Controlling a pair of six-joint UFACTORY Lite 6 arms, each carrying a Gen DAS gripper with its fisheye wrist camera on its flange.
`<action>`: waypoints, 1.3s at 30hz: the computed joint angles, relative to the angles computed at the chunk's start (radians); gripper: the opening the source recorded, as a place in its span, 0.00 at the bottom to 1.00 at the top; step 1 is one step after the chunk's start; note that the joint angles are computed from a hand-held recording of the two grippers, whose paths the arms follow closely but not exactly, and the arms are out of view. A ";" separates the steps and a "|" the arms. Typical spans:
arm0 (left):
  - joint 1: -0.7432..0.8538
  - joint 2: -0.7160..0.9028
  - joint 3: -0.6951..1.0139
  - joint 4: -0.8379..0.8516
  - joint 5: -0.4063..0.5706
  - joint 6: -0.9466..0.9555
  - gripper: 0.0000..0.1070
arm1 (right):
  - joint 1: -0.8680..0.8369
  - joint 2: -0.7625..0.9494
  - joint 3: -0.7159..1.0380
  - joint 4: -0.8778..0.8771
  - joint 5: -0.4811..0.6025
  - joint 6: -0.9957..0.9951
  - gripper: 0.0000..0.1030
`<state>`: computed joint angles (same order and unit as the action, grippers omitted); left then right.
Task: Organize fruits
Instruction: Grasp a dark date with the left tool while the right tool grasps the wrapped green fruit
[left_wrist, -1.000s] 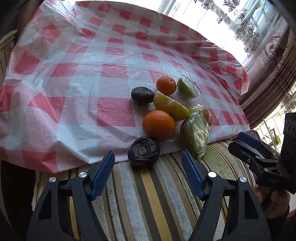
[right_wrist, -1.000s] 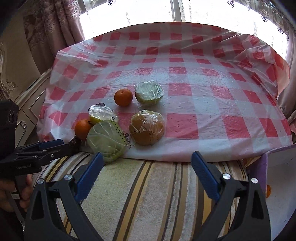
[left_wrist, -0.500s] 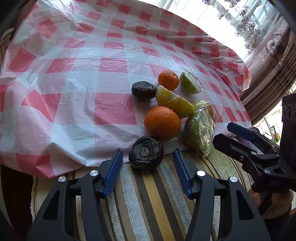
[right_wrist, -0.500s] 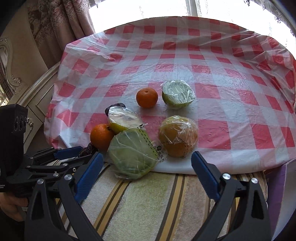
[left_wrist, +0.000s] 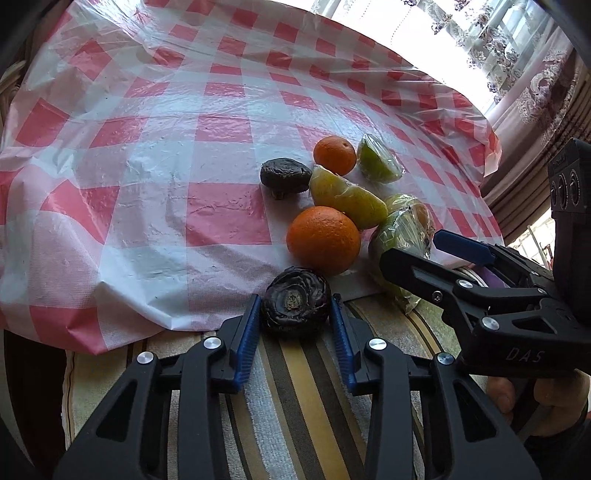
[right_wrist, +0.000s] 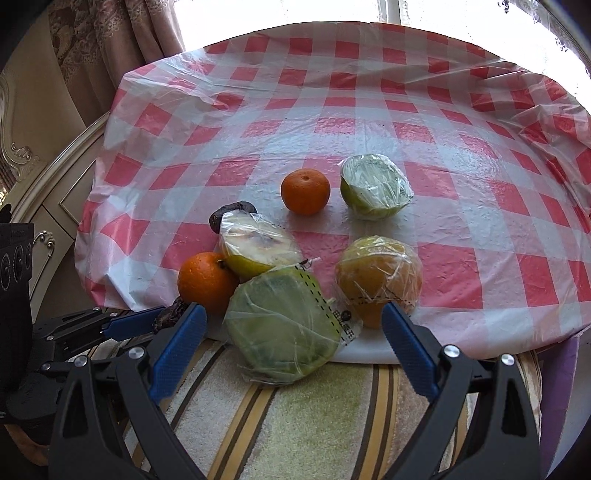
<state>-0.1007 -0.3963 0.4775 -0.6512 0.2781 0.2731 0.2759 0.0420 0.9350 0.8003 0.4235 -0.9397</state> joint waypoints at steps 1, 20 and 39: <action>-0.001 -0.001 -0.001 0.000 -0.001 0.001 0.33 | 0.004 0.006 0.003 -0.010 -0.004 0.010 0.88; -0.026 -0.057 -0.014 0.133 0.000 -0.154 0.32 | -0.037 -0.001 -0.014 0.088 0.058 -0.110 0.60; -0.118 -0.145 0.032 0.609 0.055 -0.648 0.32 | -0.198 -0.113 -0.083 0.215 0.227 -0.275 0.59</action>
